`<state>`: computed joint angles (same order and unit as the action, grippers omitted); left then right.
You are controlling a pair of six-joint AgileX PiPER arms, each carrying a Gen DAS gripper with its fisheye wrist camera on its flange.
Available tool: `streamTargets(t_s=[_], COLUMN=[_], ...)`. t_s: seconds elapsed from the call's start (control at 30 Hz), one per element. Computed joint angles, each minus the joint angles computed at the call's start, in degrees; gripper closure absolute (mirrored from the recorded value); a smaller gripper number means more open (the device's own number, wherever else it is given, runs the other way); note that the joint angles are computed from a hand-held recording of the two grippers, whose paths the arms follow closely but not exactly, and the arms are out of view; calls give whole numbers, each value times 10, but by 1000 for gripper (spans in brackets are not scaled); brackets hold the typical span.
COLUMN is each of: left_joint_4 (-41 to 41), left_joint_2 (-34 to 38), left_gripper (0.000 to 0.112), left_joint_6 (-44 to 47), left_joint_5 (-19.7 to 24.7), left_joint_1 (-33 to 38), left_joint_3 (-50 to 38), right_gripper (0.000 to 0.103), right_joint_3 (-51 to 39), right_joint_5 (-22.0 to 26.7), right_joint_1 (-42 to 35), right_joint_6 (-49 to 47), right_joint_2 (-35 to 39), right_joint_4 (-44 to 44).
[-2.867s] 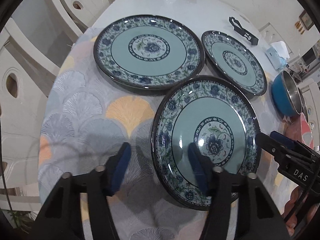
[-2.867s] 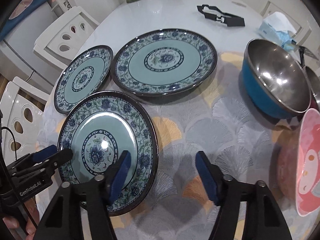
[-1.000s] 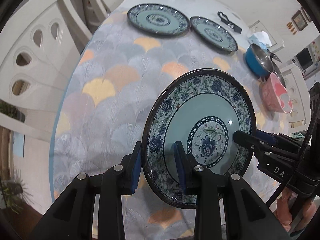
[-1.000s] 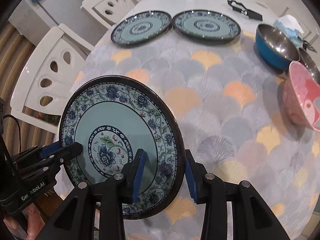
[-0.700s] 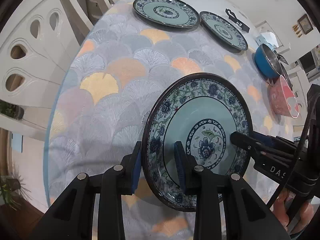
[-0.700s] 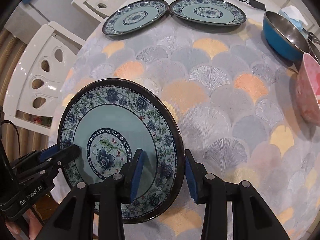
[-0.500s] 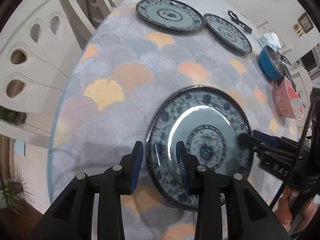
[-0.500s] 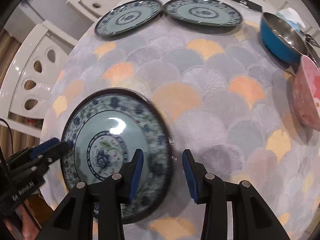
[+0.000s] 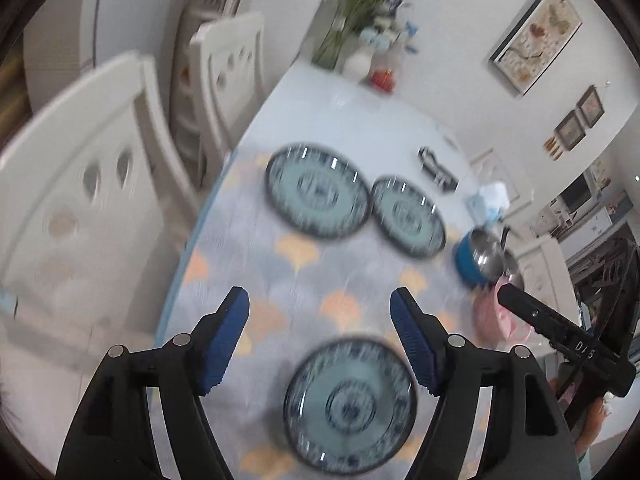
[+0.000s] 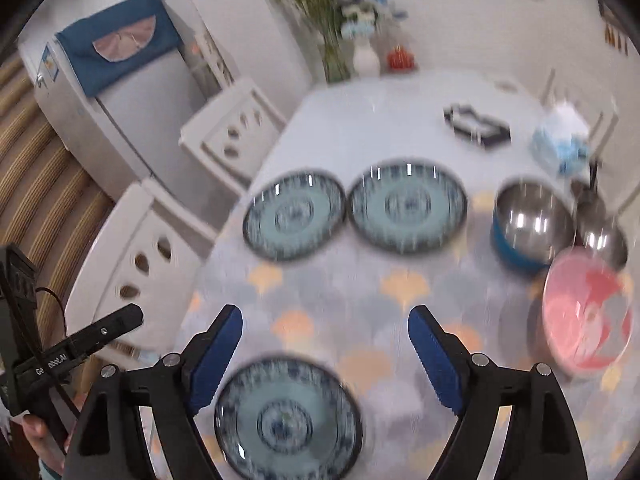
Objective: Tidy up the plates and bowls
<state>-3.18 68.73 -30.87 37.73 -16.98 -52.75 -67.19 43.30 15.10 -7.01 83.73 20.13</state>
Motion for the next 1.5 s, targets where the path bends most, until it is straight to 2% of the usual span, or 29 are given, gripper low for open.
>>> streamTargets(t_s=[0.23,0.4,0.47,0.6,0.73,0.87,1.17,1.4,1.5], left_joint_4=[-29,-46,-79,-180,-225,-252,-268,-311,-301], left_joint_2=[100,175,215,307,419,498,621,666,666], left_gripper=[41,41,41,49,69,81,92,93,93], left_joint_6=[78,118,150,230,272,295,312,352,366], left_joint_5=[8,6,3,5,40,56,100,138,136], left_joint_1=[49,76,96,140,165,186,205,216,209], left_joint_3=[-141,-196,-217,-263,-340,-396,-524,-587,-589], right_gripper=[20,20,21,45,62,74,76,76,77], right_joint_3=[-139,-219,-253,-308,-374,-449,-521,-534,-544], right_joint_5=[25,44,55,82,110,141,143,122,109], right_joint_1=[8,14,18,5,-2,1,6,1,8], right_joint_6=[33,56,80,78,107,135,145,128,129], right_joint_2=[88,172,216,303,396,479,548,568,574], right_joint_4=[-18,-24,-34,15,54,73,81,107,96])
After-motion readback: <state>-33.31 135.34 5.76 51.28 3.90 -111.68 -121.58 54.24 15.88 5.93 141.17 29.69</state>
